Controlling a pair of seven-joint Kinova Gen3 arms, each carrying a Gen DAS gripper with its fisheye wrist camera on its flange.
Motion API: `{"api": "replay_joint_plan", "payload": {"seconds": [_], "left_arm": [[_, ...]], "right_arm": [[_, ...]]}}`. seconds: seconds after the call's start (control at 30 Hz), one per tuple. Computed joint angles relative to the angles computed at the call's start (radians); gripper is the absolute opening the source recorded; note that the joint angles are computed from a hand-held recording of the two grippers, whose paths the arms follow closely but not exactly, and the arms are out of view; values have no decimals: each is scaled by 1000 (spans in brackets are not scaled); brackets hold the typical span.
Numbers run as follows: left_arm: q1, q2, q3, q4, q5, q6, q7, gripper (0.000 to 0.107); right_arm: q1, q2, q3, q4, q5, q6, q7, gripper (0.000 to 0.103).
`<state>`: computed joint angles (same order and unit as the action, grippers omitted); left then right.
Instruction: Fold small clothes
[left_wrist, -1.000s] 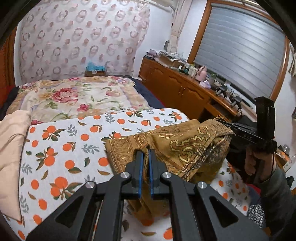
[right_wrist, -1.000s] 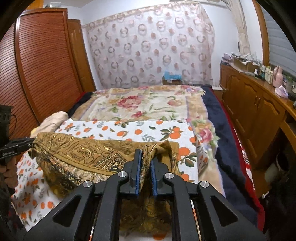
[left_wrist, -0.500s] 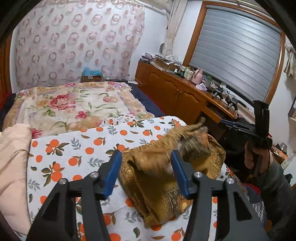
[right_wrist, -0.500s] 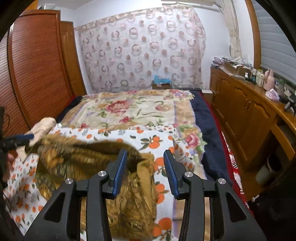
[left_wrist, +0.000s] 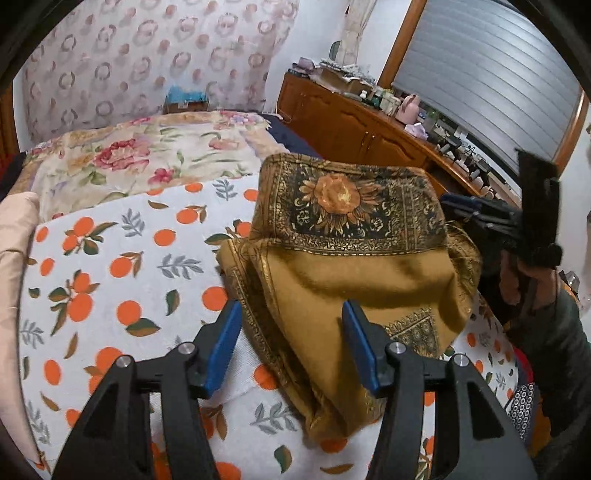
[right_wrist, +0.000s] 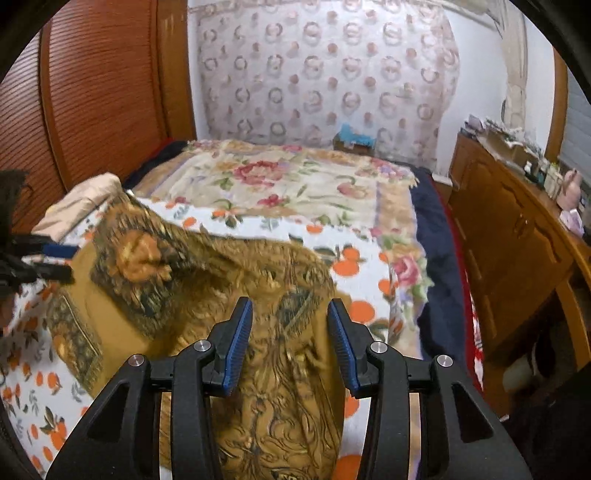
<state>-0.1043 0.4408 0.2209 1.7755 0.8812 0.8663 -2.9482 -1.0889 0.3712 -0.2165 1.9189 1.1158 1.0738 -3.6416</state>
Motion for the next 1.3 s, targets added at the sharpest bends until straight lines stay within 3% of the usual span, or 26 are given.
{"api": "replay_joint_plan", "payload": {"seconds": [0.1, 0.27, 0.33, 0.37, 0.4, 0.5, 0.67, 0.77, 0.9, 1.1, 1.2, 1.23, 1.3], "left_arm": [[21, 9, 0, 0, -16, -21, 16, 55], [36, 28, 4, -5, -45, -53, 52, 55], [37, 33, 7, -4, -54, -68, 66, 55], [34, 38, 9, -6, -58, -68, 73, 55], [31, 41, 12, -8, -61, -68, 77, 56], [20, 38, 23, 2, -58, -78, 72, 56], [-1, 11, 36, 41, -5, -140, 37, 56], [6, 20, 26, 23, -14, -137, 67, 56], [4, 24, 34, 12, -13, -147, 71, 56], [37, 63, 34, -46, -63, -151, 139, 56], [43, 99, 34, -91, -93, -102, 195, 56], [28, 107, 50, -94, -85, -101, 193, 56], [25, 111, 59, -97, -86, -108, 190, 55]], "right_arm": [[13, -5, -9, -11, -9, -26, 65, 42], [57, 18, 3, -38, -119, -95, 205, 42], [80, 15, 15, -18, -157, -149, 221, 30], [95, 6, 14, 0, -159, -185, 219, 14], [119, -4, -6, 18, -146, -211, 201, 6], [114, -21, -26, 53, -65, -198, 111, 1], [-55, -26, 103, 58, -39, -15, -73, 0], [-9, -30, 48, 76, -38, 32, -154, 0], [58, -18, 3, 67, -59, 6, -124, 0], [55, -20, 2, 67, -59, 6, -114, 0], [38, -27, -5, 64, -57, 30, -119, 2], [34, -27, -9, 56, -70, 48, -109, 4], [36, -24, -14, 29, -104, 67, -71, 18]]}}
